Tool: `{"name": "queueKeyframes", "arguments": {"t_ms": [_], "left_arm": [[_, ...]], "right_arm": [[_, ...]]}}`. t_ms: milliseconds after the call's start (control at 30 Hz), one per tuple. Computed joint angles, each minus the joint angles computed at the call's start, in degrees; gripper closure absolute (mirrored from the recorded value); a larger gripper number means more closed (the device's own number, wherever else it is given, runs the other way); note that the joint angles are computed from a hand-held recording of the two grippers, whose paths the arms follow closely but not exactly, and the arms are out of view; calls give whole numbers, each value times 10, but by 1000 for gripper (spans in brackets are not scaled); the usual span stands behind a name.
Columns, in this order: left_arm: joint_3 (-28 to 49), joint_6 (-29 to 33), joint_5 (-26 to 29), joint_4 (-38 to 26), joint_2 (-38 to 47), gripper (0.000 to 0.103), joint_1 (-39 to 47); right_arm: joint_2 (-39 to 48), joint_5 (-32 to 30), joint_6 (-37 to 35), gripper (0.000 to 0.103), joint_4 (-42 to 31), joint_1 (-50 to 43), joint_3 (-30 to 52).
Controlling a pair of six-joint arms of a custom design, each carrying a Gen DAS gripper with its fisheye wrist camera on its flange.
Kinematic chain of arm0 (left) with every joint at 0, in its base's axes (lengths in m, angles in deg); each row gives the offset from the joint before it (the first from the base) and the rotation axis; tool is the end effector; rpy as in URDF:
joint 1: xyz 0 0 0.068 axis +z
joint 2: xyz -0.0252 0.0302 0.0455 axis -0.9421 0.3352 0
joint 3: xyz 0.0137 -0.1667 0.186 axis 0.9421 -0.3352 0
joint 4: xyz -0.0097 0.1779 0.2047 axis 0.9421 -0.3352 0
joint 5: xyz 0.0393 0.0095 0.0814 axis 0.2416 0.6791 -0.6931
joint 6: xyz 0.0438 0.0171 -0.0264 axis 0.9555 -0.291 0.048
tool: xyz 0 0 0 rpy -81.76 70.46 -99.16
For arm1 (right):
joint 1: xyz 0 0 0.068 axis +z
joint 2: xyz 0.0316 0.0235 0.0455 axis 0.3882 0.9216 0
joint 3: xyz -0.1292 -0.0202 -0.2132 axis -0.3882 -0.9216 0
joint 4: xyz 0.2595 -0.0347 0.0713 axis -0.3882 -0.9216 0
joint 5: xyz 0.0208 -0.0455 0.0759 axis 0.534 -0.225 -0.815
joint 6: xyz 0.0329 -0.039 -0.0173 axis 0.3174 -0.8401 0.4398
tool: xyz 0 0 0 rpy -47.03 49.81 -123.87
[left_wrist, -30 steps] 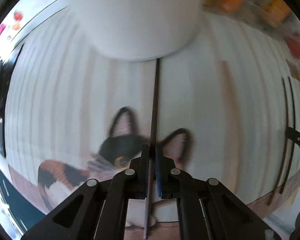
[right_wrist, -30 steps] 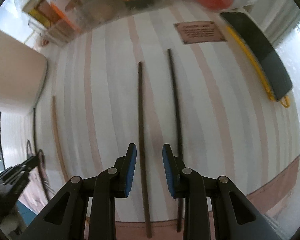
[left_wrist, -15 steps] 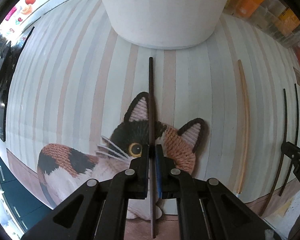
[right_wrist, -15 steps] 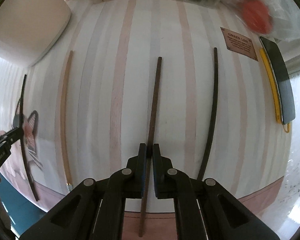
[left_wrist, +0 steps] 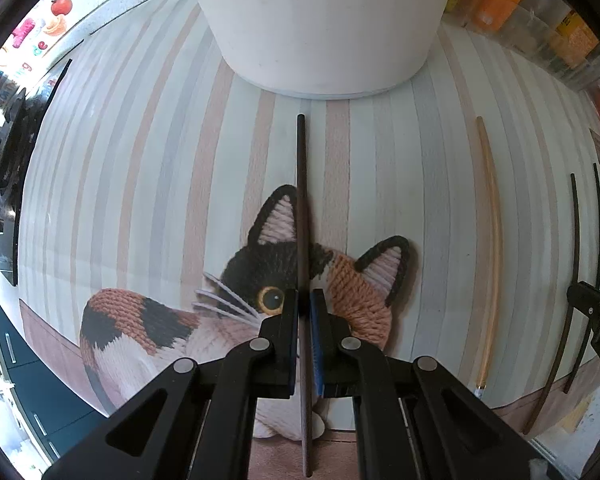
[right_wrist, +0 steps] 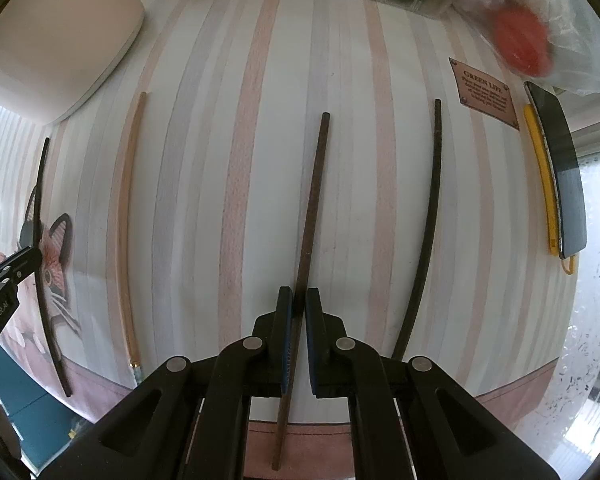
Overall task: Organize utensils
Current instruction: 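Grasp a dark chopstick with the left tool while the right tool grasps another dark one, then carry both dark chopsticks up and insert them into the cream holder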
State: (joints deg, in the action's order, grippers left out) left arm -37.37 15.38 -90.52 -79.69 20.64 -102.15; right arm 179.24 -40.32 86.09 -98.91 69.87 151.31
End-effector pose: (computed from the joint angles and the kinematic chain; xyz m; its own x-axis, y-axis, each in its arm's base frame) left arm 0.1719 -0.1032 0.2009 -0.9494 -0.3113 -0.0403 -0.3135 0.9470 0.0698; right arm 0.2607 0.2797 0.1633 -0.9536 -0.3006 0.0191 -0.3009 0.9535 -0.0169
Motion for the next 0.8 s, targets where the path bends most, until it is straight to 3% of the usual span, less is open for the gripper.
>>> {"name": "queueKeyframes", "arguments": {"t_ms": [333, 533, 800], "left_arm": [[-13, -8, -18, -4, -22, 100, -11], [-10, -11, -57, -66, -95, 100, 11], [34, 11, -103, -166, -204, 100, 81]], "right_arm": [[-11, 9, 17, 97, 9, 10, -15], [-63, 22, 33, 97, 42, 27, -59], [-115, 50, 39, 98, 52, 51, -40]]}}
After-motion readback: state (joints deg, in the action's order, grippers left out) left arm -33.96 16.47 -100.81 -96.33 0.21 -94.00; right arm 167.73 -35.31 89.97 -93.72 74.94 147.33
